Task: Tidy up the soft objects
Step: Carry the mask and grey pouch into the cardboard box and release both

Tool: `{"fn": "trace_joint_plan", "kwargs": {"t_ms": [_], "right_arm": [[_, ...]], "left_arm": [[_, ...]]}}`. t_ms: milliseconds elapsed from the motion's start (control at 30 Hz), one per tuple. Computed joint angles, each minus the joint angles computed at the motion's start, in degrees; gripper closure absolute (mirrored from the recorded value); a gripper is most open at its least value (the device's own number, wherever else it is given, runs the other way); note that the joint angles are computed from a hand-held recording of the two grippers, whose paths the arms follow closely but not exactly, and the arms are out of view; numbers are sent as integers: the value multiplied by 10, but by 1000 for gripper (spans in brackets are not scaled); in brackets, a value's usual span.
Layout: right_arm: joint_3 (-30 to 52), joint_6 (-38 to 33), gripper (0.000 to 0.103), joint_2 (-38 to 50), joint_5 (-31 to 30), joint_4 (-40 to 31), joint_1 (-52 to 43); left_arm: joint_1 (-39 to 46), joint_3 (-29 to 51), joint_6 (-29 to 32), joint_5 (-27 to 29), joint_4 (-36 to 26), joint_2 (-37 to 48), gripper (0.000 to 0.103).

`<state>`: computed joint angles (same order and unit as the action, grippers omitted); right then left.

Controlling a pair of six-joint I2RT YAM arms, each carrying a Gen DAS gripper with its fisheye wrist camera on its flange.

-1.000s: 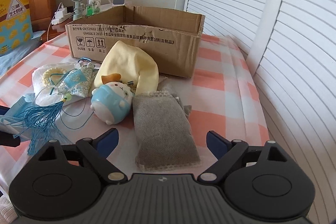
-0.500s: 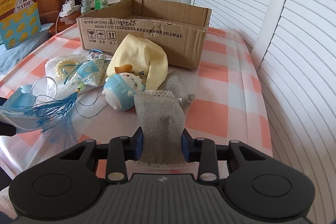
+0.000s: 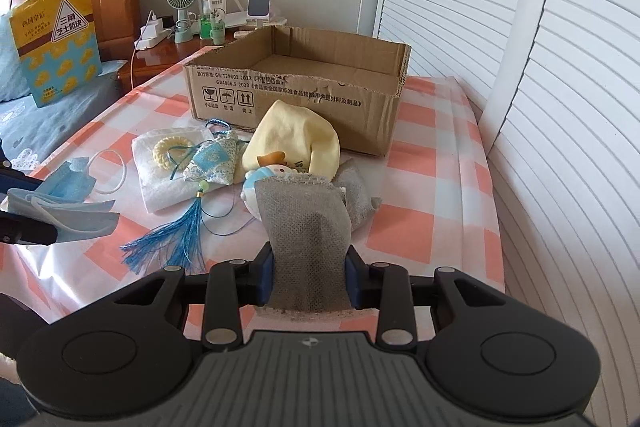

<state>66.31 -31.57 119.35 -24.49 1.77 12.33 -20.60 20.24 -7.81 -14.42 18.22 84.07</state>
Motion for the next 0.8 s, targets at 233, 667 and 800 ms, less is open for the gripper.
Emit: {"fn": "trace_joint_plan", "kwargs": {"t_ms": [233, 667, 800], "right_arm": [[30, 13, 64, -12, -13, -34, 11], [166, 53, 64, 27, -16, -82, 38], [235, 63, 64, 62, -10, -108, 47]], "left_arm": [[69, 48, 41, 64, -37, -8, 75], [190, 261, 127, 139, -78, 113, 74], [217, 345, 139, 146, -86, 180, 74]]}}
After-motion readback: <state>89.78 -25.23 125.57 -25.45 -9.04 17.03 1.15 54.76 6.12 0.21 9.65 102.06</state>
